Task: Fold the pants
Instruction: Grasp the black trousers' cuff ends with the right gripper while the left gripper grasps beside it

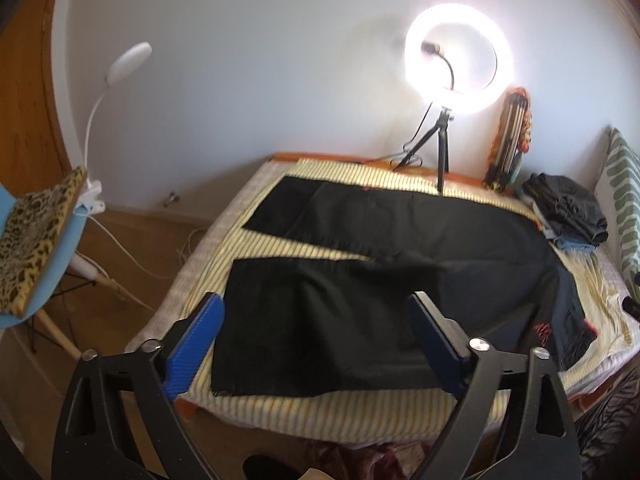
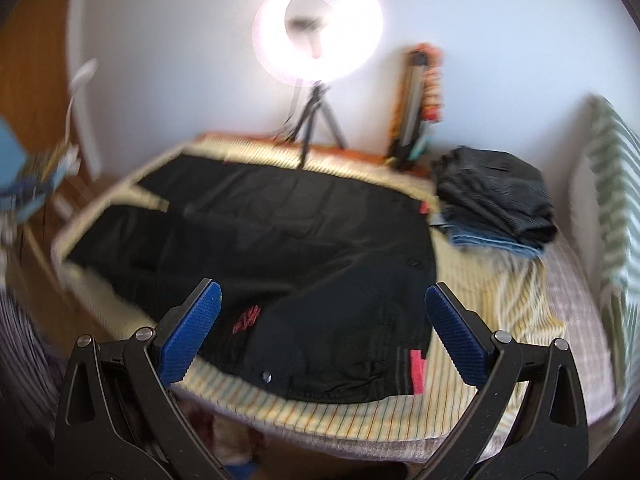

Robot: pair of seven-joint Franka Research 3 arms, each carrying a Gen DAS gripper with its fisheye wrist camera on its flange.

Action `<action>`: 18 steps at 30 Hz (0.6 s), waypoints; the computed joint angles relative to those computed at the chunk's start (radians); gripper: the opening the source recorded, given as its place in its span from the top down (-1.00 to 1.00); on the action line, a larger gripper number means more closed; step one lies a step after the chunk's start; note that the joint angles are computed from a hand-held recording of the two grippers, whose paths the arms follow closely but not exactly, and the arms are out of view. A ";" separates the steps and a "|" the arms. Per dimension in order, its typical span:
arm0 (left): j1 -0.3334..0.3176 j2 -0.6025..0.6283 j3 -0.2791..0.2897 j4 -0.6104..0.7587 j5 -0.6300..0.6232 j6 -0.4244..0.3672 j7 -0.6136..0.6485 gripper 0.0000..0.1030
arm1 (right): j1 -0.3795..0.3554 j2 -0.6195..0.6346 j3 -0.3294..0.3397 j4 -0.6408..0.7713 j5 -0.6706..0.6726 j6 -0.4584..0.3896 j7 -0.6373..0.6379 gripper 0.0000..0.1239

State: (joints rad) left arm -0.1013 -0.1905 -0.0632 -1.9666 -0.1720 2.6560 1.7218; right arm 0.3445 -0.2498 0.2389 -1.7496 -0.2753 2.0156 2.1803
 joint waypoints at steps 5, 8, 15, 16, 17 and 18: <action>0.011 0.016 0.006 0.003 0.010 -0.041 0.026 -0.42 | 0.037 0.043 -0.013 0.005 0.083 0.007 -0.094 -0.66; 0.011 0.020 0.010 0.001 -0.013 -0.075 0.073 -0.28 | 0.056 0.067 -0.016 0.003 0.119 0.023 -0.139 -0.66; 0.029 0.027 0.009 -0.008 -0.028 -0.145 0.122 0.03 | 0.100 0.127 -0.024 0.010 0.186 0.002 -0.265 -0.42; 0.032 0.027 0.007 -0.012 -0.024 -0.157 0.125 0.03 | 0.106 0.135 -0.024 0.009 0.188 -0.003 -0.273 -0.39; 0.035 0.027 0.006 -0.015 -0.019 -0.166 0.127 0.03 | 0.111 0.141 -0.024 0.009 0.193 -0.007 -0.282 -0.37; 0.037 0.027 0.004 -0.019 -0.016 -0.174 0.130 0.03 | 0.115 0.145 -0.025 0.007 0.197 -0.011 -0.291 -0.33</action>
